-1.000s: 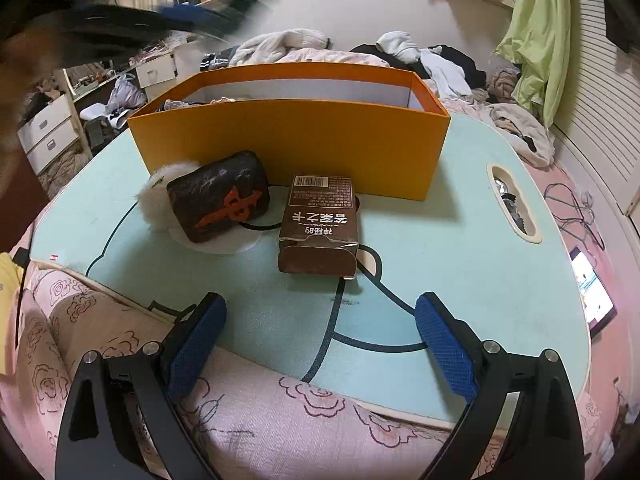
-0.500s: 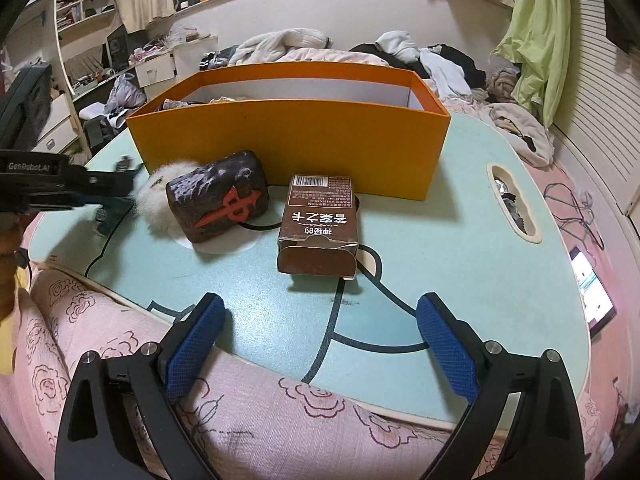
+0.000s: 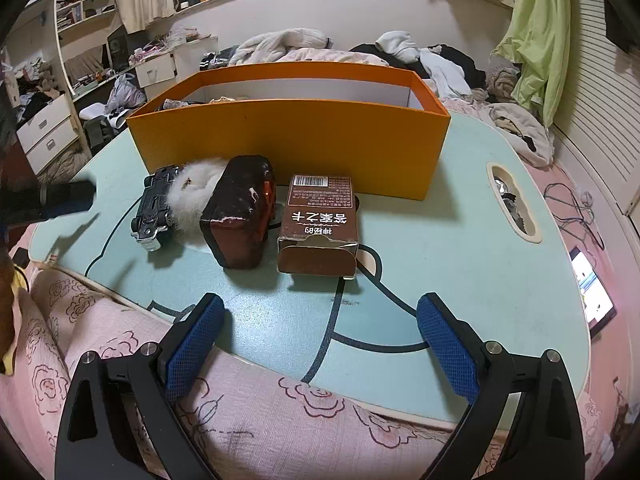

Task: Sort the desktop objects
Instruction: 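Grasp the dark green toy car in the box with the left gripper, place it on the table, then grasp the black lace fabric in the box with the right gripper, drop it on the table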

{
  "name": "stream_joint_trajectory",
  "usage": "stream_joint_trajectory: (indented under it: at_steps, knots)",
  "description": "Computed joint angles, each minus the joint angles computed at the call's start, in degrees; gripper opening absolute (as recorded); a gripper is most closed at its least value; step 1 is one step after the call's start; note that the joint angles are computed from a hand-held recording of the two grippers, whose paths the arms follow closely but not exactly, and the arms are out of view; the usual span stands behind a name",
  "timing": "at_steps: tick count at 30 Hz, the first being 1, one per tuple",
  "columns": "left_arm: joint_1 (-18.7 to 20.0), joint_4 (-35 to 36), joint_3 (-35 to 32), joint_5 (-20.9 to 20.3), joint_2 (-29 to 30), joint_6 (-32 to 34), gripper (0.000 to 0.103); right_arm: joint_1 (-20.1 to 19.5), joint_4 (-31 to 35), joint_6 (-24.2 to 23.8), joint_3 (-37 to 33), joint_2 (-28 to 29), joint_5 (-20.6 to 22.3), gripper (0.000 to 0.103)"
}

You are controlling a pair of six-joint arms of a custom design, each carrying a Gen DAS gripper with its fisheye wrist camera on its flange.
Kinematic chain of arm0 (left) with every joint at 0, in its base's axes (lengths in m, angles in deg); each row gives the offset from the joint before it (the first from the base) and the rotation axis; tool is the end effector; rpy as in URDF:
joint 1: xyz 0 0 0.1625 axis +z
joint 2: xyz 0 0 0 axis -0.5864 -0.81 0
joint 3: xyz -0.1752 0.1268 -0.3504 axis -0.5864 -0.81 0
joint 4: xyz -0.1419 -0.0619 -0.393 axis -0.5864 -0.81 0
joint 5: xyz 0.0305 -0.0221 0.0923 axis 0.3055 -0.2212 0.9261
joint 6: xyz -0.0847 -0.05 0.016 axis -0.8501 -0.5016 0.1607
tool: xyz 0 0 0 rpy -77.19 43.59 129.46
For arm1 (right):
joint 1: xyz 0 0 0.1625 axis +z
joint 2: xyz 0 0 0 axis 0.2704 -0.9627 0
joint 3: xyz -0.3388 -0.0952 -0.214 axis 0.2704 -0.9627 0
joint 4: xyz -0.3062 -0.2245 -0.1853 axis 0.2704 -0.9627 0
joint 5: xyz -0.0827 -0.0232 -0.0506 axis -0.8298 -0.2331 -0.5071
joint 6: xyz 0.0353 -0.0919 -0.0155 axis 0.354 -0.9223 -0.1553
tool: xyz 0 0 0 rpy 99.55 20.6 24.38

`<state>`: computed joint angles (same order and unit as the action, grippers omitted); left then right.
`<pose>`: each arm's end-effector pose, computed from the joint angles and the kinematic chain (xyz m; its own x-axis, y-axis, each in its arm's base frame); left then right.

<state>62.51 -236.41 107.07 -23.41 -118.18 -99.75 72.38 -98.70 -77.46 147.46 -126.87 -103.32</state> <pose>-0.3210 -0.3837 0.0729 -0.7874 0.2913 -0.5433 0.5386 0.7537 -0.3765 0.0810 -0.3652 0.2861 -0.7157 -0.1718 0.6769 -0.5546 0.7289 -0.4014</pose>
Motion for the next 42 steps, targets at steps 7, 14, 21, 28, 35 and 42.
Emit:
stream_joint_trajectory:
  at_steps: [7, 14, 21, 28, 35, 42]
  knots:
    - [-3.24, 4.99, 1.57, 6.84, 0.45, 1.48, 0.103, -0.39, -0.16, 0.13, 0.44, -0.62, 0.46, 0.097]
    - [-4.13, 7.13, 1.91, 8.26, -0.69, -1.55, 0.103, -2.70, 2.66, -0.16, 1.45, -6.41, 10.83, 0.072]
    - [-4.24, 7.35, 2.15, 8.30, -1.16, -1.61, 0.103, 4.45, 21.54, 8.81, -12.34, -1.34, 18.25, 0.060]
    - [-3.58, 4.33, 2.94, 8.25, 0.28, -0.46, 0.103, 10.44, 38.76, 22.19, -29.54, 15.81, 10.31, 0.060]
    - [-3.61, 3.56, 2.68, 8.35, 1.05, -0.28, 0.103, 10.35, 42.25, 25.39, -35.40, 22.72, 5.07, 0.020]
    - [-3.60, 3.33, 2.64, 8.40, 1.27, -0.27, 0.103, 6.02, 38.31, 24.10, -30.15, 11.57, 22.16, 0.014]
